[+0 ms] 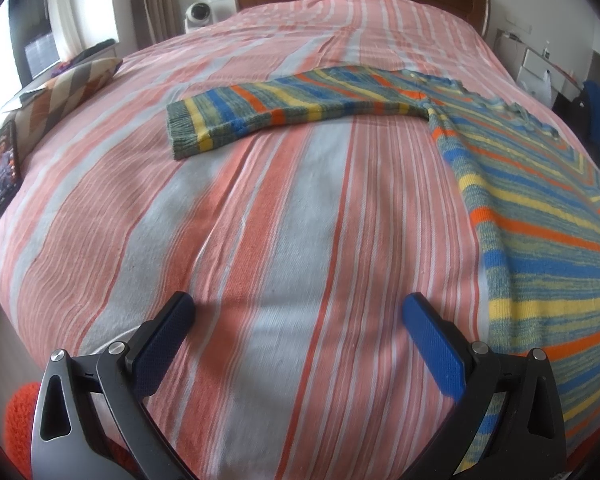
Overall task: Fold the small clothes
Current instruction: 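Grasp the sleeve cuff with the right tool and fold it across the body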
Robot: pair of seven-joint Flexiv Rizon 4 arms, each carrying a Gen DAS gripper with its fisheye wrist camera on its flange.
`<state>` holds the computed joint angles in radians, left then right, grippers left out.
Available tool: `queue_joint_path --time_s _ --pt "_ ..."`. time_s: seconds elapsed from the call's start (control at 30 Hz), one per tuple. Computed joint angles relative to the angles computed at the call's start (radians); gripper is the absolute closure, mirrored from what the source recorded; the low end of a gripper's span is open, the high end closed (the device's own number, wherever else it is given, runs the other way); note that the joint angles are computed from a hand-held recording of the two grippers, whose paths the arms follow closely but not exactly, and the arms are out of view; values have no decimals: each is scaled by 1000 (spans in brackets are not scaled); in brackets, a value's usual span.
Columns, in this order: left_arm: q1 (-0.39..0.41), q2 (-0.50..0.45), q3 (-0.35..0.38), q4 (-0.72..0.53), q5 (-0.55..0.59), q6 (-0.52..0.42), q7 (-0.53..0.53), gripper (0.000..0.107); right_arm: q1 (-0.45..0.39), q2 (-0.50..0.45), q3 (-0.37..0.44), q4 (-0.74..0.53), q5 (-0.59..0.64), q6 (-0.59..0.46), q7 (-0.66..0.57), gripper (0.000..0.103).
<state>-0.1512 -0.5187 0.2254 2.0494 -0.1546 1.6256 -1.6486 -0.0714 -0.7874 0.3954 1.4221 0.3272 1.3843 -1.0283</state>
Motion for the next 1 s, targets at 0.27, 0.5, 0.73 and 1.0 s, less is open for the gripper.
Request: queue_joint_path --time_s 0.27,0.5,0.73,1.0 --pt "-8 -5 12 -6 3 -1 -7 4 63 -60 -84 -62 -51 45 103 71" --pt "-6 -6 10 -6 2 4 -6 4 40 -5 -83 -5 -77 52 142 68" --pt "-20 -10 24 -8 3 6 -13 4 -8 17 -40 47 -95 59 169 56" --pt "-28 -13 33 -12 3 5 -18 4 -3 -58 -35 -58 -123 4 82 100"
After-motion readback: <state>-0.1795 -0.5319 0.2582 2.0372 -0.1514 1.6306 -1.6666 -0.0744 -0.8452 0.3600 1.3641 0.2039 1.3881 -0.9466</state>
